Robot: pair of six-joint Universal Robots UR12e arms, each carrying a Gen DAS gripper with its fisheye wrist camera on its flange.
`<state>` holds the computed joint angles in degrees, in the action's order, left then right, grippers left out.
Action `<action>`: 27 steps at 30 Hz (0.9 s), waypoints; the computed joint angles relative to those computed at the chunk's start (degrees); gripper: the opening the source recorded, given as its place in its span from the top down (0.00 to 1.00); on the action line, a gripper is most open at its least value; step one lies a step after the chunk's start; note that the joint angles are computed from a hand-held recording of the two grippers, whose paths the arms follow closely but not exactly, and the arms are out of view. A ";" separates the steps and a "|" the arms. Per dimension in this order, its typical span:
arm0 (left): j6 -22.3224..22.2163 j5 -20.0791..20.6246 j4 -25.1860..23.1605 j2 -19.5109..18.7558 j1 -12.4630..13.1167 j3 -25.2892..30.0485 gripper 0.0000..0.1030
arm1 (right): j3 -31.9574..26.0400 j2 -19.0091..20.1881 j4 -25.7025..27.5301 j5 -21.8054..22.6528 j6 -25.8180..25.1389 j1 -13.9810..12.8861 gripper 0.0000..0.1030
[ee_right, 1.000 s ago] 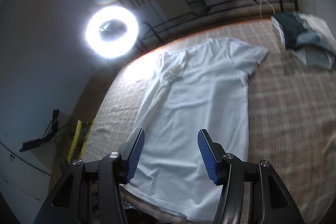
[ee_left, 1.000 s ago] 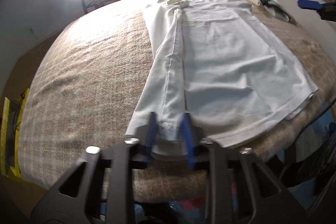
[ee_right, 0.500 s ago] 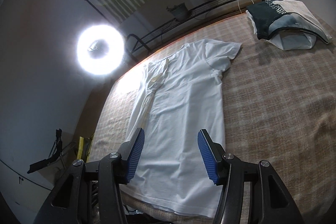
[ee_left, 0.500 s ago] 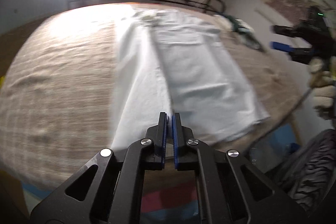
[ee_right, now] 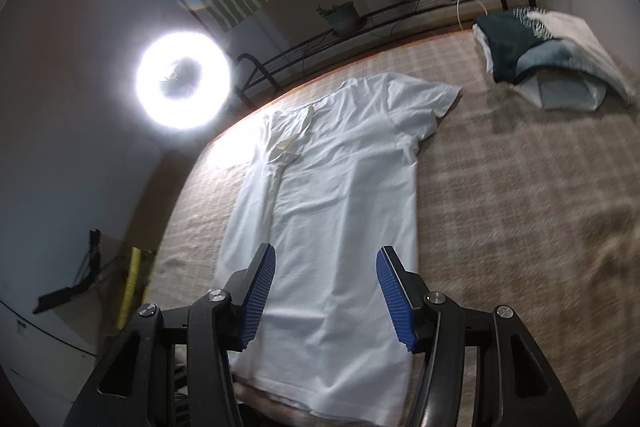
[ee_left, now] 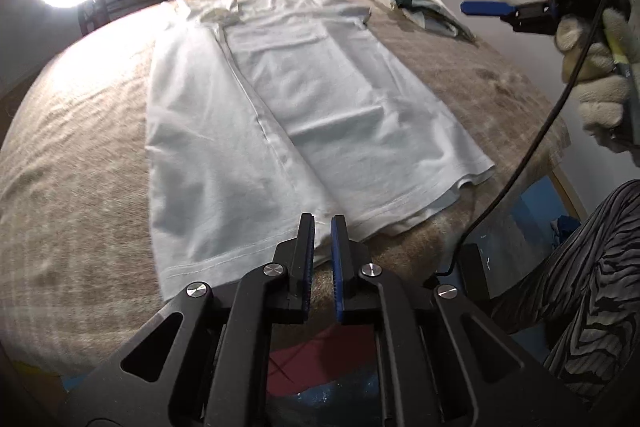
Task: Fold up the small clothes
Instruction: 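Carry the right tool across to the T-shirt's other side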
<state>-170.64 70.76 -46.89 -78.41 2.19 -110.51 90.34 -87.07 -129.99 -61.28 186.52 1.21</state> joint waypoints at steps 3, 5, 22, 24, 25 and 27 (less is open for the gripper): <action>-1.99 0.28 3.02 0.35 0.06 -0.21 0.94 | 0.25 -0.27 -1.14 -0.87 -0.90 -0.07 0.45; -2.87 0.76 5.02 0.10 -0.32 -0.02 0.94 | 0.46 -0.55 -2.13 -1.63 -1.80 -0.19 0.45; 4.65 -3.15 3.55 -8.23 -11.04 6.59 0.93 | 2.45 -2.59 -2.29 2.87 -7.34 -7.65 0.45; 5.68 -2.81 2.10 -8.99 -11.97 7.29 0.59 | 3.00 -2.94 -2.50 2.84 -7.08 -8.68 0.45; 5.76 -3.29 1.80 -9.23 -12.15 7.44 0.50 | 3.23 -3.07 -2.52 2.74 -6.78 -9.12 0.45; 5.71 -4.60 1.24 -9.75 -12.51 7.78 0.42 | 3.50 -3.04 -2.08 3.21 -5.87 -10.14 0.45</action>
